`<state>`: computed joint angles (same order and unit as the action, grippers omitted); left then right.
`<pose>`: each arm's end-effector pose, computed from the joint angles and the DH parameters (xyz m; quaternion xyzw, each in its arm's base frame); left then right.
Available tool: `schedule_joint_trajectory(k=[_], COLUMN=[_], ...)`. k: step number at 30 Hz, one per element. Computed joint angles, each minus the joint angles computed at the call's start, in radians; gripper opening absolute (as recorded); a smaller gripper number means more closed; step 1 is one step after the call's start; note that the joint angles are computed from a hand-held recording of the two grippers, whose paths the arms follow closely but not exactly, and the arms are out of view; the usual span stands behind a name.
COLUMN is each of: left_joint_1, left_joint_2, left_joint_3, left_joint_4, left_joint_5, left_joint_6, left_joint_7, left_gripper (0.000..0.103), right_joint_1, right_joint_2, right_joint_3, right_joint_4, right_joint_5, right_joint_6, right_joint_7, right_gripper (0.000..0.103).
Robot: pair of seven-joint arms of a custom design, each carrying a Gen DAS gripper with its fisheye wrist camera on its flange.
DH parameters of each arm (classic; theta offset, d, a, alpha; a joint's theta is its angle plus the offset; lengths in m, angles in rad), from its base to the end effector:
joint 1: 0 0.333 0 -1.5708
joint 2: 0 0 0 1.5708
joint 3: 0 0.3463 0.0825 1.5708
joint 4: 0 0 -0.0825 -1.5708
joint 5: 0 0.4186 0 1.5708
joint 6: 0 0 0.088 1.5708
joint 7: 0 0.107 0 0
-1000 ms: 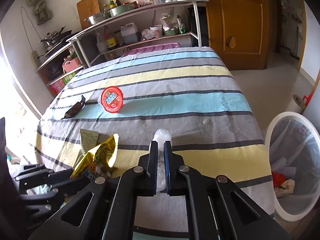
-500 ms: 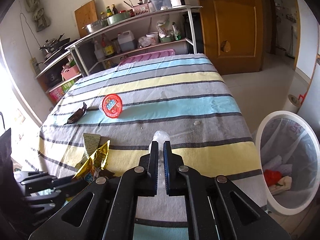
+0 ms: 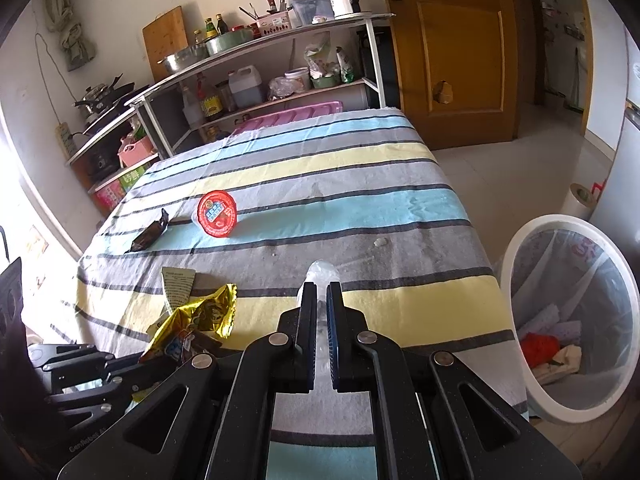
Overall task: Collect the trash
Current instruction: 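Close the left tool on the gold wrapper and lift it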
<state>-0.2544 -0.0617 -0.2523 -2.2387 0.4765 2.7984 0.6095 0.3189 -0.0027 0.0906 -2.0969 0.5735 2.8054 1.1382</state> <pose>0.4985 -0.3034 0.4715 -0.6838 0.6503 -0.2866 0.1655 0.5773 0.2223 0.5115 -0.7626 0.5239 -0.1128 0.3624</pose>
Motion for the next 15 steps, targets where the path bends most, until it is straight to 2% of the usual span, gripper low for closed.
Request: schedule_joint_trajectory(k=[6,15], left_joint_1=[0.017,0.023], left_joint_2=[-0.045,-0.041], left_joint_3=[-0.008,-0.020], left_joint_4=[-0.022,0.027], left_joint_5=[0.060,0.100], left_joint_6=[0.019,0.036], left_joint_7=[-0.065,-0.066], left_gripper=[0.006,0.007], right_joint_1=[0.002,0.002], right_joint_2=[-0.015,-0.070], right_joint_3=[-0.002,-0.019], right_joint_4=[-0.011,-0.048], right_joint_5=[0.043,0.102], right_joint_6=[0.014,0.040], right_joint_7=[-0.029,-0.068], right_gripper=[0.005,0.005])
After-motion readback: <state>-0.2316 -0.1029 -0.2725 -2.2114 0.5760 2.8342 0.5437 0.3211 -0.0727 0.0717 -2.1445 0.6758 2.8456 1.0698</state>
